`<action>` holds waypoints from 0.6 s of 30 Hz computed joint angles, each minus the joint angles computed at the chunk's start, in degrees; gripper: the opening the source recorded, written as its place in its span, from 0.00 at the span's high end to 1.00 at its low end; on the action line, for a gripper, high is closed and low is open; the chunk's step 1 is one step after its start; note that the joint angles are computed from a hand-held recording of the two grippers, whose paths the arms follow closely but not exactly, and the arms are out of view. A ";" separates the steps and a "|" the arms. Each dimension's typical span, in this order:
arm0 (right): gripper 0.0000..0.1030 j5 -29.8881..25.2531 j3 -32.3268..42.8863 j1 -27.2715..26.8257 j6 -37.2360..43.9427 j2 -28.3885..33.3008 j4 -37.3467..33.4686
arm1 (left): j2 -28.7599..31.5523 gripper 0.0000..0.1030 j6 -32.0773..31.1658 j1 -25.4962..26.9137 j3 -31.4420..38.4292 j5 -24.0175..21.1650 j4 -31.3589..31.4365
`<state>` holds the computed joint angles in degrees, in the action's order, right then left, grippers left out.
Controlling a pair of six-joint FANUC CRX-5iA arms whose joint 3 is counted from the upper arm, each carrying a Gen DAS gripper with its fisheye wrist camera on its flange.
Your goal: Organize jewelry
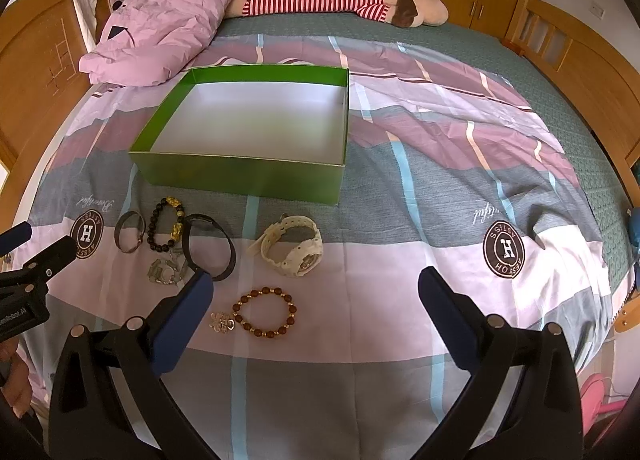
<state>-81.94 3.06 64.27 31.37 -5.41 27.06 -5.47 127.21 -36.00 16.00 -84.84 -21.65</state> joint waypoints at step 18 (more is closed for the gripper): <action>0.01 -0.60 0.44 -0.47 -0.32 0.29 -0.76 | 0.00 0.02 -0.10 0.09 -0.01 -0.08 0.28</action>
